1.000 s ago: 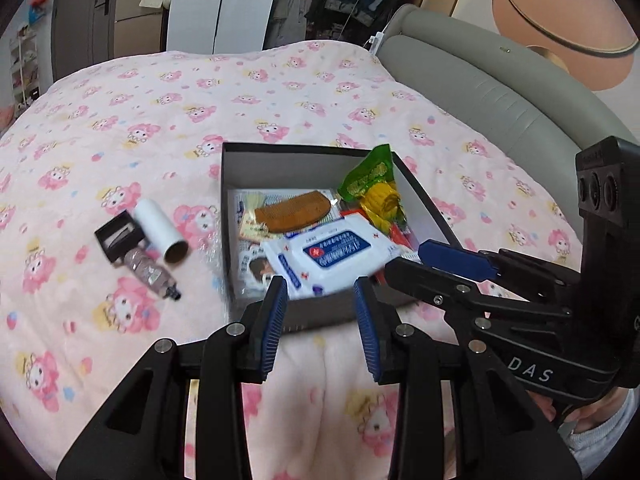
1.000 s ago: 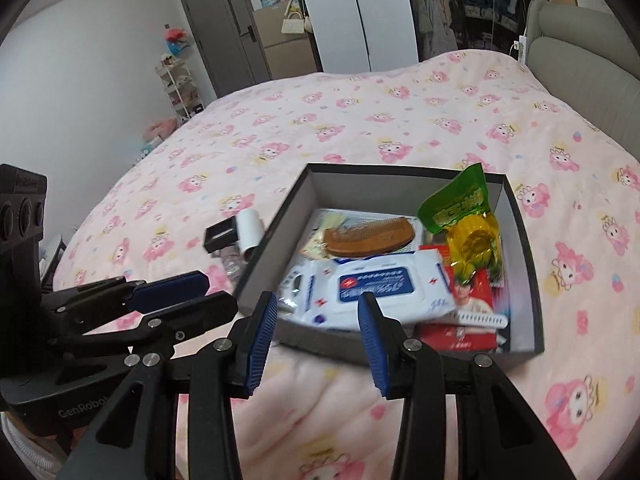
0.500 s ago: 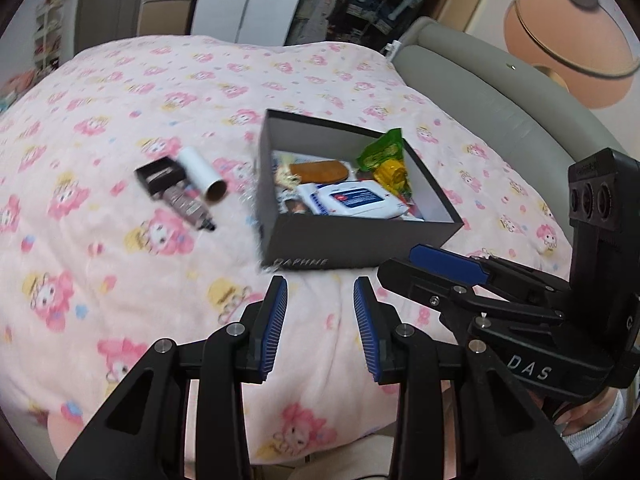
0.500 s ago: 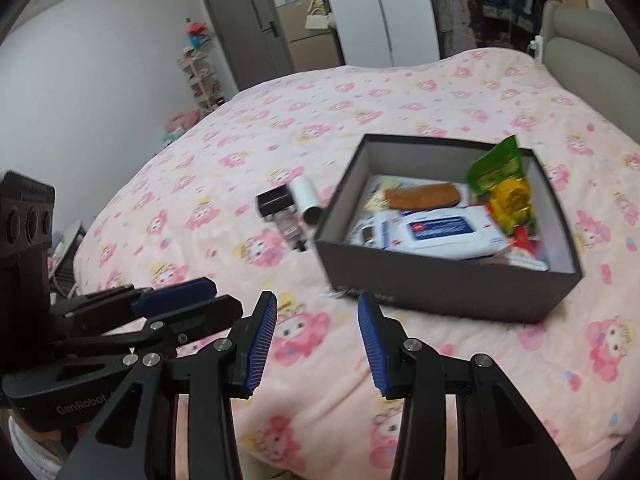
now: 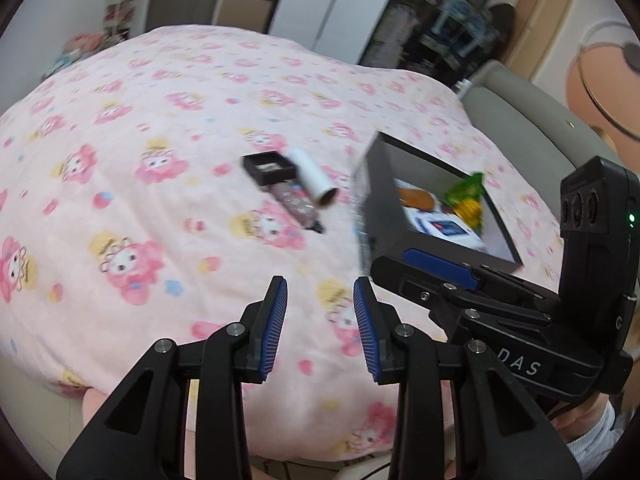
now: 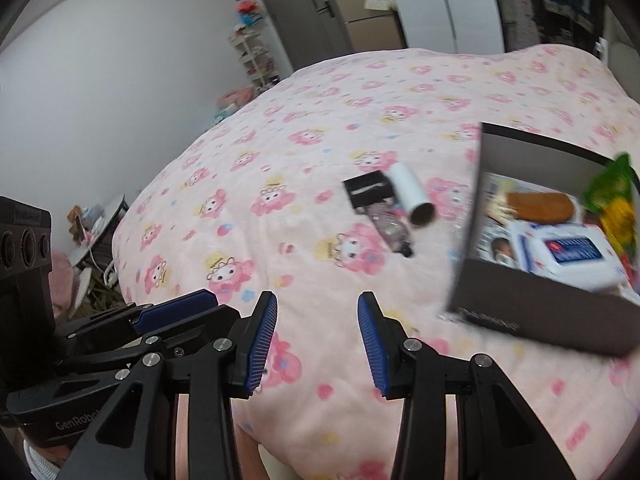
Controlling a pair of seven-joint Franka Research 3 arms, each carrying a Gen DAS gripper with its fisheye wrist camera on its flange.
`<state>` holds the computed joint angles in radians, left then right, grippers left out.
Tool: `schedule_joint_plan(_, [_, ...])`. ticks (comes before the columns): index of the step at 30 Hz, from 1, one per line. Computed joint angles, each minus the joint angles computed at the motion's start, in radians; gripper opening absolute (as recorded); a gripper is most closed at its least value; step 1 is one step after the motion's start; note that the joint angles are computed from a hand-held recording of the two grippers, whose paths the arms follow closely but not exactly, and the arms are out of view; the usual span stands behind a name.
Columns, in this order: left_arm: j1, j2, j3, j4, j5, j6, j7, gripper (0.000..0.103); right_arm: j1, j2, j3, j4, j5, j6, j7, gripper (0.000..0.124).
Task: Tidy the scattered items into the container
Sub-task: 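Withdraw the right tool toward the brown tube on the bed, then close the right gripper on the brown tube's cap end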
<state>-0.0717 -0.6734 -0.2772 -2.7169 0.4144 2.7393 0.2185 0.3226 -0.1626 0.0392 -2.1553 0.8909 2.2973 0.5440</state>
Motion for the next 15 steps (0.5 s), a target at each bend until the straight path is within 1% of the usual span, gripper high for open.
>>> schedule_joint_plan(3, [0.034,0.020,0.024,-0.031,0.009,0.063,0.000,0.034,0.016,0.036,0.028,0.007,-0.022,0.081,0.019,0.038])
schedule_joint_plan(8, [0.108,0.109,0.043,-0.041,0.020,0.168,0.005,0.034,0.034,0.168,0.061,0.085,-0.105,0.195,0.114,0.038])
schedule_joint_plan(12, [0.172,0.213,0.057,-0.016,0.027,0.254,0.022,0.034,0.044,0.297,0.081,0.185,-0.180,0.269,0.215,0.038])
schedule_joint_plan(14, [0.190,0.282,0.078,0.012,0.022,0.302,0.047,0.034,0.048,0.358,0.088,0.238,-0.225,0.297,0.272,0.038])
schedule_joint_plan(15, [0.188,0.313,0.092,0.028,0.012,0.317,0.065,0.034,0.052,0.386,0.089,0.260,-0.254,0.310,0.306,0.038])
